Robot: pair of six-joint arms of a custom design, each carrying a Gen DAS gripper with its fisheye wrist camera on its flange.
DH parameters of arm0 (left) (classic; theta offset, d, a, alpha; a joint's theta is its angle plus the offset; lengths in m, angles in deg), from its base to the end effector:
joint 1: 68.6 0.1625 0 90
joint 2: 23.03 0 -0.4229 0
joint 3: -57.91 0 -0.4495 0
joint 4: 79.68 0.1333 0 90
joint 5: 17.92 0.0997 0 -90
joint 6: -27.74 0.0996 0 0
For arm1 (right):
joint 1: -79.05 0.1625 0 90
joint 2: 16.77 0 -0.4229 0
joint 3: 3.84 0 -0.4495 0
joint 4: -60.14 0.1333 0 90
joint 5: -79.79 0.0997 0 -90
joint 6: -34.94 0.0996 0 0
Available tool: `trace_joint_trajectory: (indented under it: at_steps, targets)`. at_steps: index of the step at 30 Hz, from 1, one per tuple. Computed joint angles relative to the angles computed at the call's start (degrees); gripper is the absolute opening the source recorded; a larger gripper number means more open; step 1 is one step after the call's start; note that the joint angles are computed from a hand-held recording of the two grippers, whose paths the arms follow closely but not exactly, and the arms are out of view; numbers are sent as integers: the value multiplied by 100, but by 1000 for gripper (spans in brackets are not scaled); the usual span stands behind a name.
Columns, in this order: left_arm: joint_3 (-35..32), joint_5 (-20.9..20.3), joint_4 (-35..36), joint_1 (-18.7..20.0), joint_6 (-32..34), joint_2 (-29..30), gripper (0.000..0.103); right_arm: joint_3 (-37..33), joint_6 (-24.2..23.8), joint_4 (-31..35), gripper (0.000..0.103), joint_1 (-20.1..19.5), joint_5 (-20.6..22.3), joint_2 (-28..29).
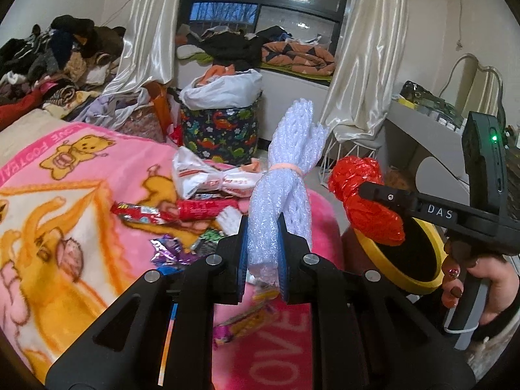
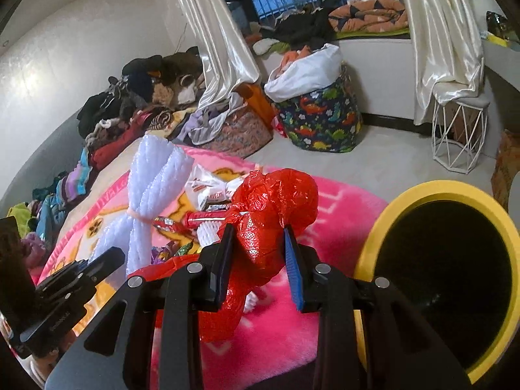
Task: Collect trash
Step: 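Carry the mesh net and red bag over the yellow bin and release both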
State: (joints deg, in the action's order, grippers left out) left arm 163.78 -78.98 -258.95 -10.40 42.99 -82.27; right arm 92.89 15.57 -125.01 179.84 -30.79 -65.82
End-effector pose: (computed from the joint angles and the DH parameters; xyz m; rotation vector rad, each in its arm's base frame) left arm -0.1921 -0.6543 0.2026 0.7821 2.4399 -1.0793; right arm 0.2306 -0.6849 0.1600 0.4628 -2.4931 1.0740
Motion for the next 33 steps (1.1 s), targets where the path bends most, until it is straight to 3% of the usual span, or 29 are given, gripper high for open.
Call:
trace_joint_trajectory:
  at_steps: [33]
  targets:
    - [-91,-213,213,-481,199,350,10,1065,212,-908,28,-396,-333,-1163]
